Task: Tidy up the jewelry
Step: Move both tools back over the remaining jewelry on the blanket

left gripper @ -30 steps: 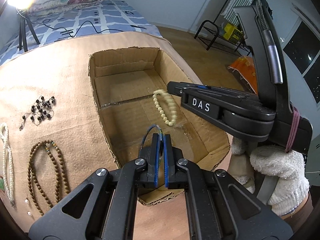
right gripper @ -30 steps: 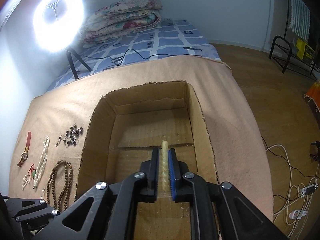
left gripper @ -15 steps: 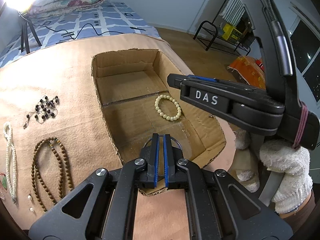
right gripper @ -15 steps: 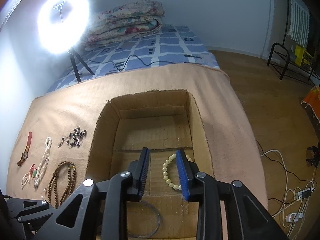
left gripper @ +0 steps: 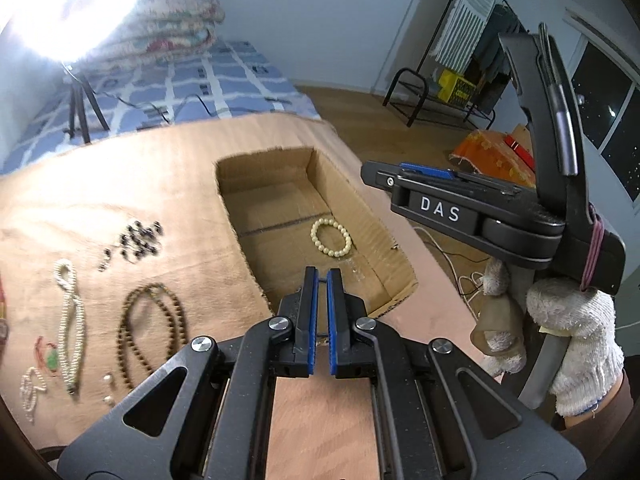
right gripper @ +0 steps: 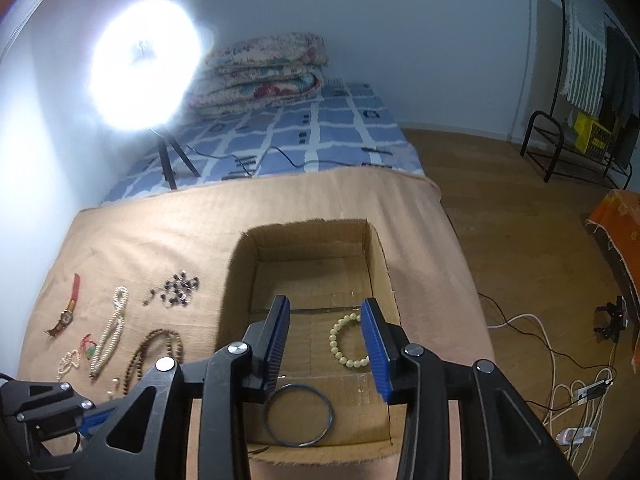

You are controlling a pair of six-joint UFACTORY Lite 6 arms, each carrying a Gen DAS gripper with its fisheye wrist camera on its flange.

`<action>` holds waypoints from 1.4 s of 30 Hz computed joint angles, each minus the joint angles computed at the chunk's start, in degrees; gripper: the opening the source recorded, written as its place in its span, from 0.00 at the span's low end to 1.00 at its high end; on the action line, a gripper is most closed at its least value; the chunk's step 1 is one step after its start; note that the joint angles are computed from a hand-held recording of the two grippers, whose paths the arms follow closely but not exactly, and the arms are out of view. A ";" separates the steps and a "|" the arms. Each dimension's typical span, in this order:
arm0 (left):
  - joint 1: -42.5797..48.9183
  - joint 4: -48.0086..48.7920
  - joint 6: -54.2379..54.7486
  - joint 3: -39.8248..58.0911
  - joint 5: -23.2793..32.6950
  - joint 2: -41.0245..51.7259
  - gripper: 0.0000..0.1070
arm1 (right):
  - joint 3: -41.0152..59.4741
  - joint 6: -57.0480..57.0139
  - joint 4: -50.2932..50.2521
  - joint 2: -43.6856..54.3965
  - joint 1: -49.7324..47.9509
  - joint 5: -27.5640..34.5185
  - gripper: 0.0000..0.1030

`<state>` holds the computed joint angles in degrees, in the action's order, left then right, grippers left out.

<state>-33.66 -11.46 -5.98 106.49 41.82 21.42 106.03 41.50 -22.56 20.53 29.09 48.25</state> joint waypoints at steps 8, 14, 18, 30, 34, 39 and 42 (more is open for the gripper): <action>1.51 2.27 -0.46 -7.67 2.29 -15.44 0.01 | 4.94 6.19 -7.47 -4.48 9.22 8.93 0.44; 3.79 2.67 0.44 -12.59 4.62 -25.47 0.01 | 12.70 10.29 -13.92 -3.79 19.13 17.80 0.54; 6.53 2.35 1.93 -15.51 6.34 -31.66 0.01 | 18.67 12.66 -17.52 -1.61 25.39 22.73 0.61; 34.30 -16.07 27.12 -24.98 14.40 -45.96 0.50 | 26.51 18.83 -24.34 3.92 40.10 30.02 0.76; 51.93 -27.05 41.98 -27.44 21.80 -45.72 0.50 | 20.59 22.28 -25.25 2.65 42.70 27.75 0.78; 70.19 -34.20 57.09 -30.93 28.12 -41.92 0.50 | 11.17 24.96 -24.40 0.52 42.98 21.58 0.78; 77.98 -36.17 63.79 -32.94 29.79 -38.72 0.50 | 6.06 25.93 -23.66 0.08 42.64 17.19 0.78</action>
